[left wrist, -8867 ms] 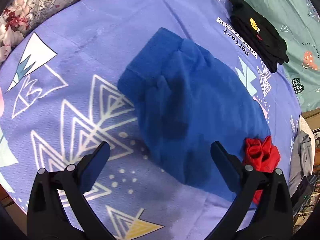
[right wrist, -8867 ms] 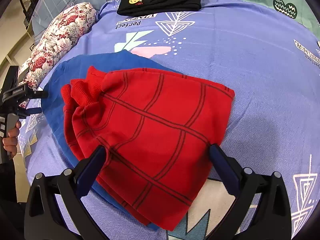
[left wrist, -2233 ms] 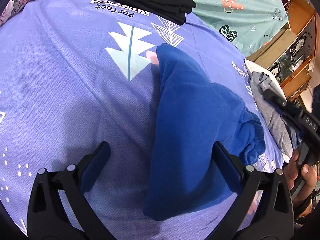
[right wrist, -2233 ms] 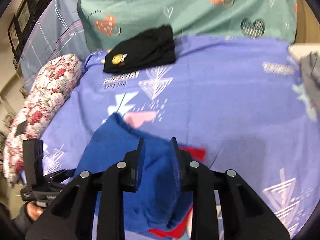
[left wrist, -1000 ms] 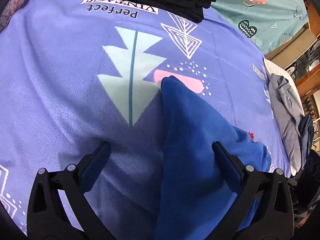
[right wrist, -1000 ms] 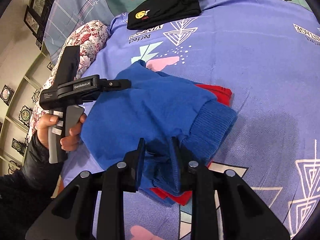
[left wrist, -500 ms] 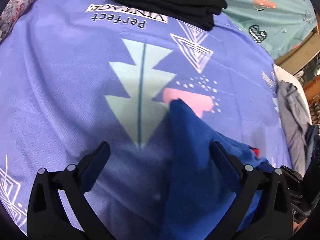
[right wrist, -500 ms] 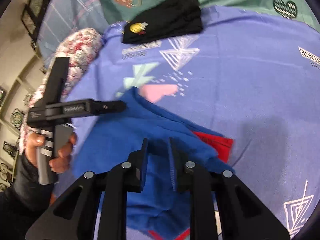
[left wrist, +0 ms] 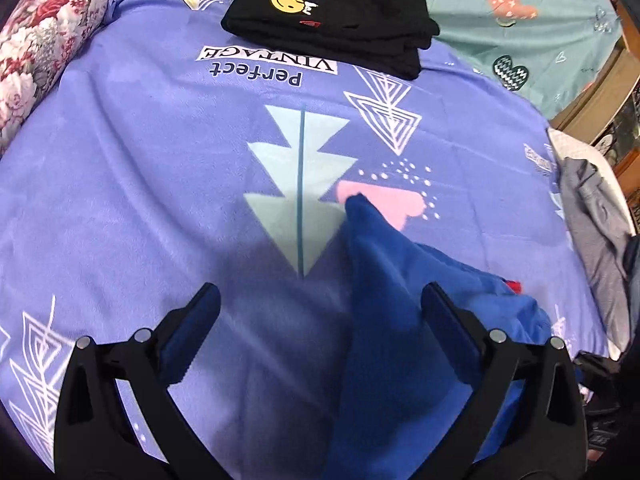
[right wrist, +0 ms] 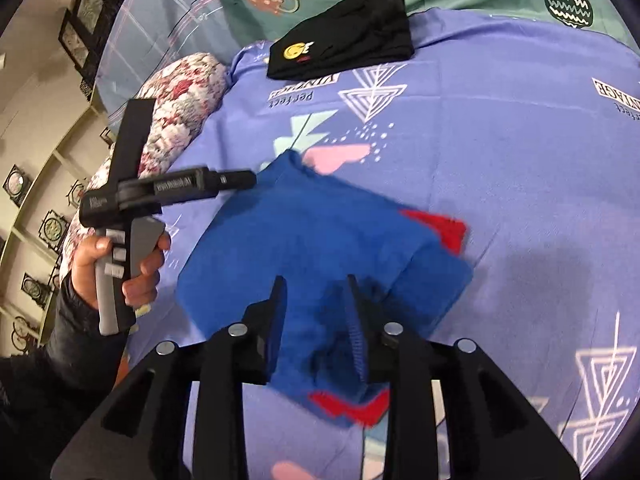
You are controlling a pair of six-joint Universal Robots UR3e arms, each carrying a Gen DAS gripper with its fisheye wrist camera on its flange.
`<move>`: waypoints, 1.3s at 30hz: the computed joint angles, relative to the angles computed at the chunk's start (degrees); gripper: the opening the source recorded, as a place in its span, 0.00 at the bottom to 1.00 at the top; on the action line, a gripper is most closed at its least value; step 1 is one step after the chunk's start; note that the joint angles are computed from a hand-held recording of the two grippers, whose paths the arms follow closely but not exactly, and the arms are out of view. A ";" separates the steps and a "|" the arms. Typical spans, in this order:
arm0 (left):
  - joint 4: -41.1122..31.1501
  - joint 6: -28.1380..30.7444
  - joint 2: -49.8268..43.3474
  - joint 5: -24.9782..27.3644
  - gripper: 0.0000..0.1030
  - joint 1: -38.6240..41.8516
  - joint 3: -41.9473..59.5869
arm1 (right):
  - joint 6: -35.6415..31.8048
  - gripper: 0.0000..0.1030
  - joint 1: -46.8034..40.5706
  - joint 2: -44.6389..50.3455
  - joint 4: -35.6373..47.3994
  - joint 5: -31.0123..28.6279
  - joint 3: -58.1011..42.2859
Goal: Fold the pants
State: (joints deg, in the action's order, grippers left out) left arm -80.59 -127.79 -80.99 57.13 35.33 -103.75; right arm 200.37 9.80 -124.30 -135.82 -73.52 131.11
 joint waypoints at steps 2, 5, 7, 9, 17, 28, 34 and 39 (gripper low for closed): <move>-1.22 1.76 1.56 -0.15 0.98 1.17 -1.64 | 1.38 0.32 2.72 1.43 -0.12 -2.70 0.44; 3.75 -0.11 1.97 0.68 0.98 0.64 -5.40 | 2.56 0.32 3.92 1.45 -2.91 -4.28 2.49; 1.79 -1.63 0.73 0.86 0.98 0.41 -3.58 | 3.12 0.32 3.91 1.82 -2.79 -4.25 2.16; -1.94 -0.56 0.99 0.79 0.98 1.08 -1.33 | 3.64 0.32 4.99 2.22 -1.71 -5.20 0.70; -9.94 9.50 8.96 0.41 0.98 5.08 -5.59 | 4.85 0.44 6.18 -3.46 1.39 -4.42 2.12; -21.59 10.84 4.00 1.09 0.98 4.29 3.16 | 2.56 0.75 -9.15 -23.50 17.90 5.44 4.07; -21.55 11.58 3.74 4.05 0.98 0.87 2.44 | -4.12 0.79 -21.44 -32.99 32.04 13.60 5.88; -21.56 10.94 -0.51 6.50 0.98 -2.43 3.25 | -2.98 0.79 -22.48 -30.39 27.29 16.10 9.96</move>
State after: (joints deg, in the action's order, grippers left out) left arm -102.15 -116.85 -81.50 63.63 32.91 -100.50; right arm 197.39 -12.68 -154.69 -108.53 -57.43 141.07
